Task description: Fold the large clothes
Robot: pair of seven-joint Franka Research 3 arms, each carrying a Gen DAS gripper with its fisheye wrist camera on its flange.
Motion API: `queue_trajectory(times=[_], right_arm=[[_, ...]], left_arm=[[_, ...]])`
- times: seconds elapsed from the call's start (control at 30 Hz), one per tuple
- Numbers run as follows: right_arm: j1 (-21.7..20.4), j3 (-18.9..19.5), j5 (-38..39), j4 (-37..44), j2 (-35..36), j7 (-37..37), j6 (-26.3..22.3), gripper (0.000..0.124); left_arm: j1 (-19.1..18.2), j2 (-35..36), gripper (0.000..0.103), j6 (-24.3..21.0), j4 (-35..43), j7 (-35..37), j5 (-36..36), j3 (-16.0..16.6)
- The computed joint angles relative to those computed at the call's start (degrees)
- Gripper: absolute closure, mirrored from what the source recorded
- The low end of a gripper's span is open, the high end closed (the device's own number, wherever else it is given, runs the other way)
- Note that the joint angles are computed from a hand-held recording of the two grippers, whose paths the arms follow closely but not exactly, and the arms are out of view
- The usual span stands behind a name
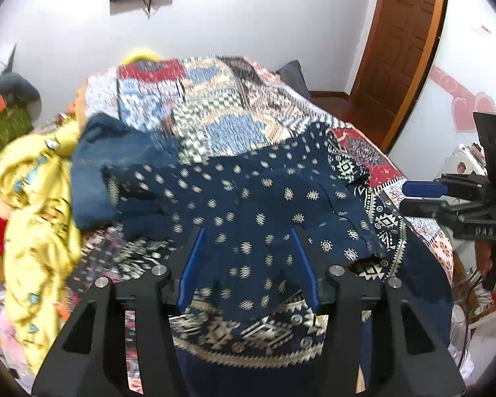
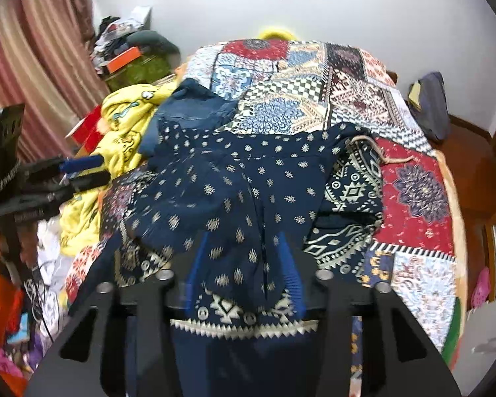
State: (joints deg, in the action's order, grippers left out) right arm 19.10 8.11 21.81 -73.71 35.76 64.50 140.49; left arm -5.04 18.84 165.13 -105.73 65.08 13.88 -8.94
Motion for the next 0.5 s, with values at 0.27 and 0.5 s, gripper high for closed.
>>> queue_trajectory(times=[0.27, 0.5], right_arm=[[3.7, -4.0, -8.5, 13.1, 11.6, 9.4, -12.8, 0.078], [1.8, -2.7, -7.6, 13.2, 11.0, 7.9, -12.0, 0.078]], left_arm=[[-3.2, 9.0, 0.051, -7.5, 4.9, -3.2, 2.7, 2.1], [0.1, 5.9, 0.048, -3.7, 0.9, -1.7, 1.3, 0.6]])
